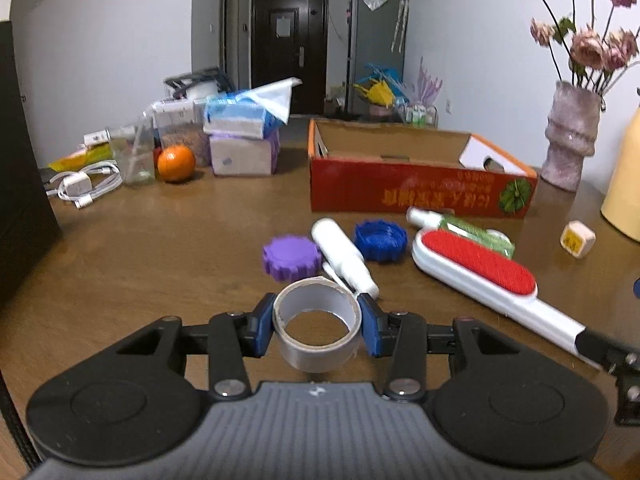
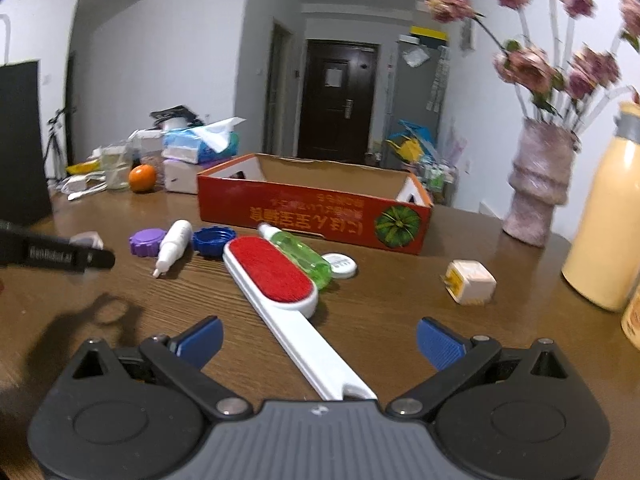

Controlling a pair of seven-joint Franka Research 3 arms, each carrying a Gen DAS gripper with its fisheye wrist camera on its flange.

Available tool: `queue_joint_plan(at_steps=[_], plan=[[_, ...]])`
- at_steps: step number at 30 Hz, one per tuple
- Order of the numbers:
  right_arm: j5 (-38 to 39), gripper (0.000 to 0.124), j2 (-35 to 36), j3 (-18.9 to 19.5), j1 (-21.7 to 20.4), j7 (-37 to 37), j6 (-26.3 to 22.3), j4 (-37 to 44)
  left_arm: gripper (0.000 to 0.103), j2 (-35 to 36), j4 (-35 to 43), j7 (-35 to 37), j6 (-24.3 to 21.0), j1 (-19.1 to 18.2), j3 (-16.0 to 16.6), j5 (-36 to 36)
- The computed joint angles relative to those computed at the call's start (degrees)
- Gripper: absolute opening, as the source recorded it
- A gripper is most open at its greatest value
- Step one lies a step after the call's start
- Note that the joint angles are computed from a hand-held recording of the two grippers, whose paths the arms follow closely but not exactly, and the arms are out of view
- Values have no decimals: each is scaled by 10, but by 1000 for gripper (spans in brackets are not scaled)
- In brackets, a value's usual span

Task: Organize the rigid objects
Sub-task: 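Grasp the white tape roll with the left tool, then grasp the red-and-white lint brush with the right tool while the left tool holds the tape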

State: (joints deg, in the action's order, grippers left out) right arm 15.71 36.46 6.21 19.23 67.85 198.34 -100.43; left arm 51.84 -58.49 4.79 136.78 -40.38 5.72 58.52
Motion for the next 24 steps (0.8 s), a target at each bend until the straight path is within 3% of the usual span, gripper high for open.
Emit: queue_joint_plan(at_steps=[4, 9, 17, 24], plan=[[-3, 103, 17, -24, 21, -18, -36, 43, 44, -4, 3, -9, -5, 0, 12, 15], [-3, 103, 56, -63, 53, -20, -127, 134, 44, -9, -3, -27, -3, 9, 13, 22], [-41, 103, 154, -103, 75, 55, -256, 309, 44, -13, -20, -31, 10, 28, 4, 17], [-71, 101, 231, -70, 45, 88, -358, 449, 44, -3, -9, -20, 4, 36, 2, 0]])
